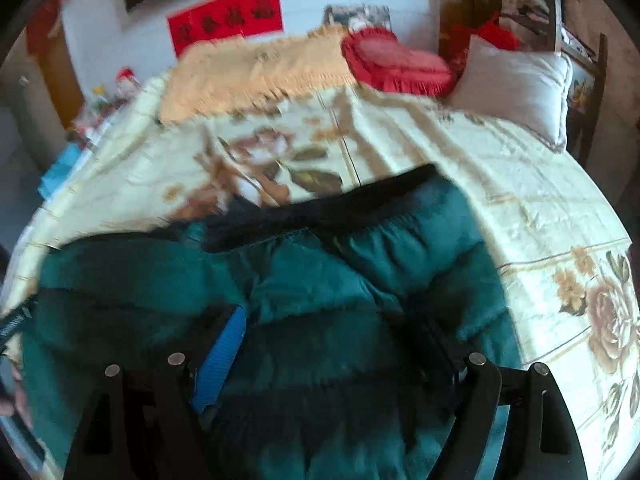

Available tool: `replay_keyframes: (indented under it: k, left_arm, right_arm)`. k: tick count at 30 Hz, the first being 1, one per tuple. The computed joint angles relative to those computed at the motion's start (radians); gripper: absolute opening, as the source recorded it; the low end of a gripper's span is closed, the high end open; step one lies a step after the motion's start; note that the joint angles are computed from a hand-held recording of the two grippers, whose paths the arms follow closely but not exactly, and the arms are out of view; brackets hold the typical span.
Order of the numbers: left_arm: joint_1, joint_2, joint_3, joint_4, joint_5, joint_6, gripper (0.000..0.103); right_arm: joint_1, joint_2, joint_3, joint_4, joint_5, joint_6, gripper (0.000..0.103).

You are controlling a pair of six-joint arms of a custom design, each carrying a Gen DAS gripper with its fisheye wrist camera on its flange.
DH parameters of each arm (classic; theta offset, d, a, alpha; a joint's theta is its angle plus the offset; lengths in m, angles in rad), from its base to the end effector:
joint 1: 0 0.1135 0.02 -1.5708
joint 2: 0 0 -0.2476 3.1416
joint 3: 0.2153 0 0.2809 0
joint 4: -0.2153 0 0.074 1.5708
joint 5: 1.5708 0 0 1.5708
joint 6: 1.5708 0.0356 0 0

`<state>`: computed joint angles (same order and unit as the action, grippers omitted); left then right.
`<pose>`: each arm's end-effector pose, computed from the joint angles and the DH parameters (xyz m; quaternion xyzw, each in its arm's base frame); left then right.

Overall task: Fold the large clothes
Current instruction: 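Fold the hem up over the jacket toward the collar with both tools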

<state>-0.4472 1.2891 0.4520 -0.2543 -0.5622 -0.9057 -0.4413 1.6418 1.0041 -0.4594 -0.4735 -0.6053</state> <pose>0.2134 -0.0813 0.0953 -0.2762 0.8939 0.0673 0.3466 0.3162 -0.1314 0.1513 -0.1322 0.9373 0.0835 0.3115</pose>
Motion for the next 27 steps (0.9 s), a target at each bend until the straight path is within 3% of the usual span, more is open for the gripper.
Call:
replay_keyframes:
  k: [4,8,12,16,21,24,27]
  left_arm:
    - [-0.144,-0.177,-0.048,-0.137,-0.078,-0.099,0.065]
    - [-0.287,-0.228,-0.046,-0.251,-0.147,-0.215,0.065]
    - [-0.353,-0.182,-0.036,-0.253,-0.130,-0.285,0.065]
    - [-0.370,-0.049,-0.001,-0.214,-0.142,-0.287,0.065]
    - [-0.339,0.001,0.000,-0.162,-0.122,-0.269,0.066]
    - [-0.335,0.014,0.001,-0.157,-0.119,-0.265,0.066]
    - [-0.333,0.018,-0.001,-0.152,-0.115,-0.263,0.066]
  right_arm:
    - [-0.105,-0.128,-0.029,-0.135,-0.139,-0.151,0.088]
    - [-0.135,-0.166,-0.058,-0.173,-0.160,-0.237,0.088]
    - [-0.125,-0.153,-0.094,-0.110,-0.120,-0.231,0.088]
    - [-0.061,-0.103,-0.136,0.032,-0.039,-0.183,0.088]
    - [0.033,-0.026,-0.141,0.147,0.036,-0.102,0.088]
    - [0.066,0.013,-0.112,0.148,0.069,-0.097,0.088]
    - [0.041,-0.009,-0.087,0.071,0.045,-0.134,0.088]
